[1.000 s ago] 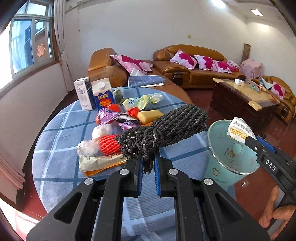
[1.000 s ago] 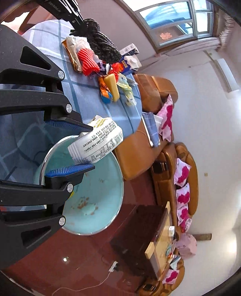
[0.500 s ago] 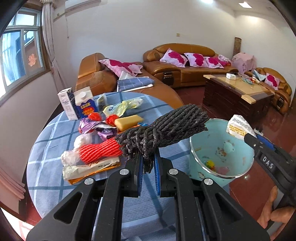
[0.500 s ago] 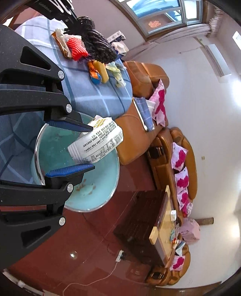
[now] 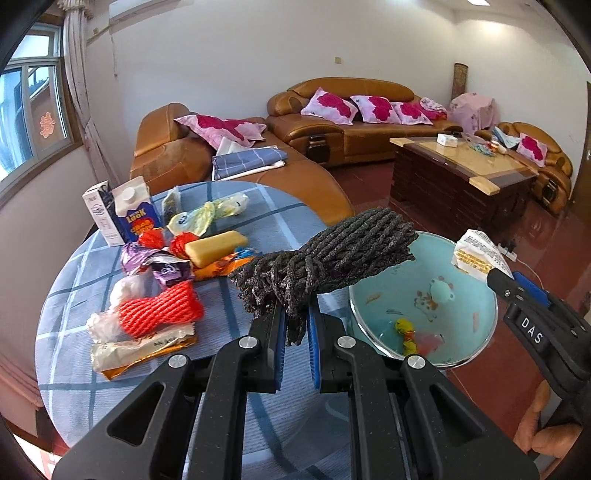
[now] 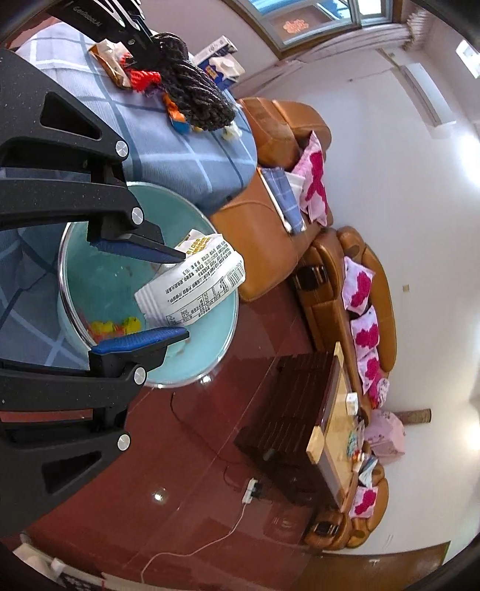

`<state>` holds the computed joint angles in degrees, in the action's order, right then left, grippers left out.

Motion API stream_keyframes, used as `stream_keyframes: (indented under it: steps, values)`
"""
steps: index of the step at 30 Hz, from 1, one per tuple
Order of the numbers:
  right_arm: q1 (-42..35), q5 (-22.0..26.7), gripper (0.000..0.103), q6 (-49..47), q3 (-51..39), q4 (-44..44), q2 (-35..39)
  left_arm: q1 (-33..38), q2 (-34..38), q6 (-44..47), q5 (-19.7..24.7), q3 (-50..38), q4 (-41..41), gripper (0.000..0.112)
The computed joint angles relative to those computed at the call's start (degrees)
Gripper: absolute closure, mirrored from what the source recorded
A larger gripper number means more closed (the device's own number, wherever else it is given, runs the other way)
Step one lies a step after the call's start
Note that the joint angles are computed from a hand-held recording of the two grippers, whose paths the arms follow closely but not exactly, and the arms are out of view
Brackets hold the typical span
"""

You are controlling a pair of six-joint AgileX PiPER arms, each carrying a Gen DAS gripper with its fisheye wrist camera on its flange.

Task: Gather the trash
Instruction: 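Carry the net and receipt over the teal bucket and open both tools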

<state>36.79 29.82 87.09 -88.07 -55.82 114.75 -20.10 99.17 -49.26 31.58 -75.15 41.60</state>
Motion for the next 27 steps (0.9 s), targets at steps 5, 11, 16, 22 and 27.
stream_keyframes:
  steps: [5,11,16,22,27]
  values:
    - [-1.0,1.1,0.067,0.3,-0.2,0.7,0.5,-1.0,3.0,1.4,0.8,-3.3,-1.0,0.102]
    - [-1.5,2.3,0.066,1.0,-0.6,0.0,1.2,-1.8,6.9,3.8,1.7,-7.2,-3.5,0.102]
    - [-2.0,3.0,0.066,-0.5,-1.6,1.9,2.4,-2.4,10.1,5.7,2.9,-10.5,-5.2,0.102]
    - [-2.7,4.0,0.066,-4.2,-4.0,5.6,4.5,-3.0,13.7,8.1,4.3,-14.5,-7.1,0.102]
    - [-3.6,4.4,0.066,-6.4,-5.0,8.2,5.8,-3.6,17.0,10.8,5.5,-18.4,-9.0,0.102]
